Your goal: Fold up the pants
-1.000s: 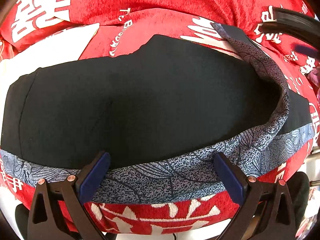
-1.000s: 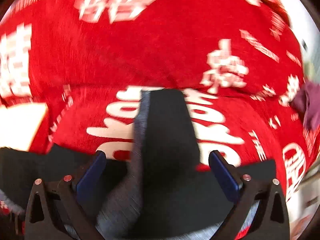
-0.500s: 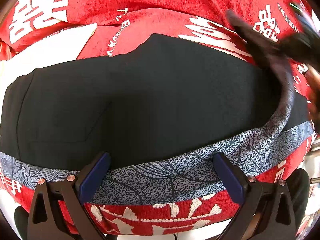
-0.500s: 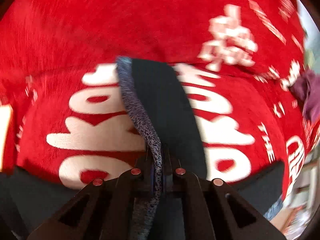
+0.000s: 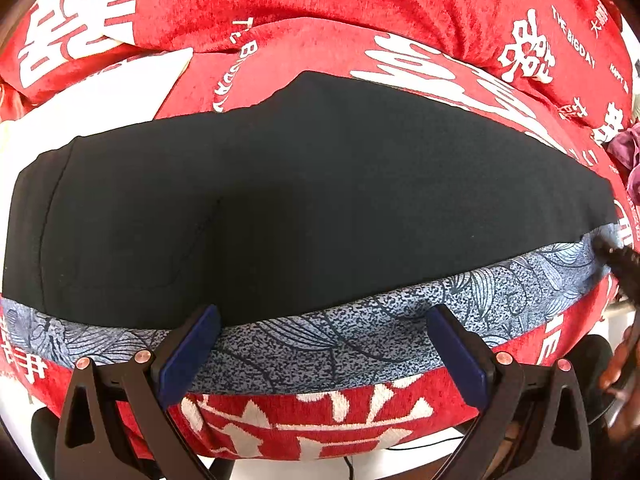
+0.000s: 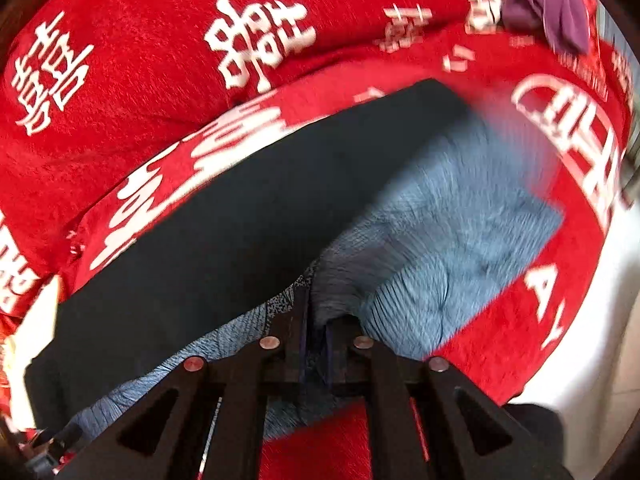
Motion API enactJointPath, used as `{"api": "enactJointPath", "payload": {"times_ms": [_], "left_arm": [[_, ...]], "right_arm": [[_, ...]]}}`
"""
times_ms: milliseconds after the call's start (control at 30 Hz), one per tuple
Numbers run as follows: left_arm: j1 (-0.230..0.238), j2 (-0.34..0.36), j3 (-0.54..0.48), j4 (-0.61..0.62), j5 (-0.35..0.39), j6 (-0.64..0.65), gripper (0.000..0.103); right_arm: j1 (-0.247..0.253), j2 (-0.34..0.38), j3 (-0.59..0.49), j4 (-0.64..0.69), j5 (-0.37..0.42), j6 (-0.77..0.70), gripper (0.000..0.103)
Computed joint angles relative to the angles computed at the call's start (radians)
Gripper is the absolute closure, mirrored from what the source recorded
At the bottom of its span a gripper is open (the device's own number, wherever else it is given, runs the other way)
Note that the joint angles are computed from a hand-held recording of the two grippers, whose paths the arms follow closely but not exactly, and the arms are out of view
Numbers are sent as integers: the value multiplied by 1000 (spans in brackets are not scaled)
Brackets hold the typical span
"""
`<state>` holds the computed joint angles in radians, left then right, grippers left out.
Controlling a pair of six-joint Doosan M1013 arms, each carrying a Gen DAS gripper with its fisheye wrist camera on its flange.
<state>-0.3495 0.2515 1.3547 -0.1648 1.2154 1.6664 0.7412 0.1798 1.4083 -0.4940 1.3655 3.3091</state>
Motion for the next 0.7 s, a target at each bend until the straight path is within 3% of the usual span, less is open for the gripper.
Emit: {"api": "enactJointPath", "payload": {"times_ms": [67, 233, 333, 467, 667, 700], "left_arm": [[-4, 1, 0, 6, 4, -3, 0], [-15, -3, 1, 20, 4, 1, 0], [-16, -2, 0, 25, 7, -3, 0], [-24, -1, -1, 44, 8, -14, 0], [-36, 1, -1, 77, 7, -32, 0], [-39, 2, -2, 82, 7, -33, 0]], "right_arm": [[16, -45, 69, -48, -95, 97, 85], [33, -132, 184, -194, -201, 323, 28], [40, -178, 250, -296, -217, 479, 26], [21, -234, 338, -341, -334, 599, 26], [10, -252, 378, -404, -427, 633, 26], [3, -246, 370, -382, -419, 598, 39]]}}
